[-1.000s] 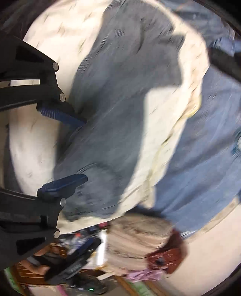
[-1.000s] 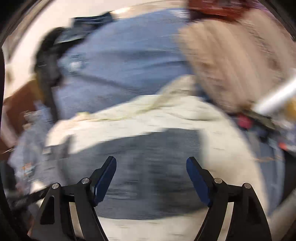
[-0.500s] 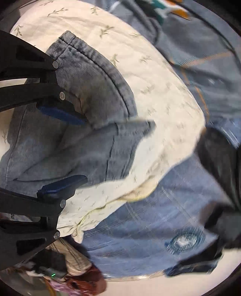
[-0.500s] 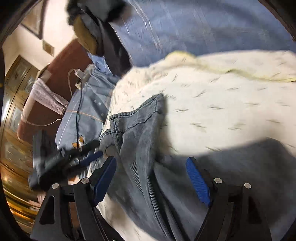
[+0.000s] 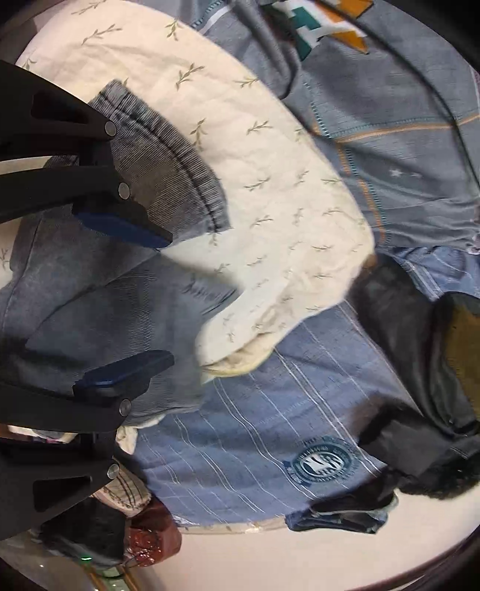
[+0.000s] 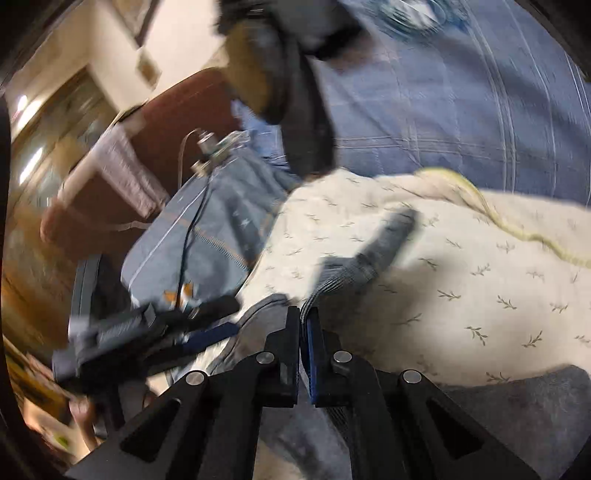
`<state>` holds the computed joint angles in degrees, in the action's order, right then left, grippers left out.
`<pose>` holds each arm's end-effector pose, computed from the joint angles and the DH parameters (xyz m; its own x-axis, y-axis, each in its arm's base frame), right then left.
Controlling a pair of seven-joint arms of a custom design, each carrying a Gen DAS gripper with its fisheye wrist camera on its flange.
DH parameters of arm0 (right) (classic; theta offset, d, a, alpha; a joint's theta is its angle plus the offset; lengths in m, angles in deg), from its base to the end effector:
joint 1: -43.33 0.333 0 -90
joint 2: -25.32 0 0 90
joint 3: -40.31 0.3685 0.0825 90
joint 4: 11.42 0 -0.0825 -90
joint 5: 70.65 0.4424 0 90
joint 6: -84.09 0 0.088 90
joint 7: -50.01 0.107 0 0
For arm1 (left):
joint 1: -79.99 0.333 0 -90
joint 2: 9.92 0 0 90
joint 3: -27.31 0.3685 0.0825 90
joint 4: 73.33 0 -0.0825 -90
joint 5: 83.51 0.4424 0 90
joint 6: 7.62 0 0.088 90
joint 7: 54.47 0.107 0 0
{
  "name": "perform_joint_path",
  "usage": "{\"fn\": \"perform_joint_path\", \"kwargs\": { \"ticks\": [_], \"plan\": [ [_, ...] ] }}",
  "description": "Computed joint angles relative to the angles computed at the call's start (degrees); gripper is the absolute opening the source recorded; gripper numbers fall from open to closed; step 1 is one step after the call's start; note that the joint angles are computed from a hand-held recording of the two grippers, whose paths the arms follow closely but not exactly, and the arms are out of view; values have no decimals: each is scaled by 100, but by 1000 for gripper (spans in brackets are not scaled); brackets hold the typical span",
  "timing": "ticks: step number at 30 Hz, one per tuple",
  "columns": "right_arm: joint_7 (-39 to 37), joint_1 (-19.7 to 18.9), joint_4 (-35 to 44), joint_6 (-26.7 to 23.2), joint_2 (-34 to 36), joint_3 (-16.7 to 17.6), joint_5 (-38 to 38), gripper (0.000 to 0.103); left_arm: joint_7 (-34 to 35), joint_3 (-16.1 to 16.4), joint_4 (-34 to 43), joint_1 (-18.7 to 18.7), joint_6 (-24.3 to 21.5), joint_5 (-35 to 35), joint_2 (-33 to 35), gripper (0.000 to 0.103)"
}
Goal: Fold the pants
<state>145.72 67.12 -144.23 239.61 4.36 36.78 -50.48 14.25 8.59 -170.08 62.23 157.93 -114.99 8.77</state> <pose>0.4967 0.1662 0.5992 0.1277 -0.9068 -0.4017 -0.7899 0.1519 -0.5942 0.6508 -0.4012 0.5393 0.0195 -0.6755 0.7371 -0.8453 -0.4049 -0.3487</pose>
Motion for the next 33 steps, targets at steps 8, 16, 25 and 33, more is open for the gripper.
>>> {"fn": "perform_joint_path", "kwargs": {
  "ticks": [8,16,25,33],
  "plan": [
    [-1134,825,-418,102,40,-189,1170,15,1829,-526,201,501,-896,-1209,25,65],
    [113,463,-1636,719,-1181,57,1267,67,2019,-68,577,-104,-1381,-105,86,64],
    [1138,132,-2144,391,-1838,-176,321,67,1015,883,2682,-1698,-3322,3817,1128,64],
    [1356,373,-2181,322,-1829,-474,-57,67,686,972,2616,-1873,-3525,4484,1196,13]
  ]
}}
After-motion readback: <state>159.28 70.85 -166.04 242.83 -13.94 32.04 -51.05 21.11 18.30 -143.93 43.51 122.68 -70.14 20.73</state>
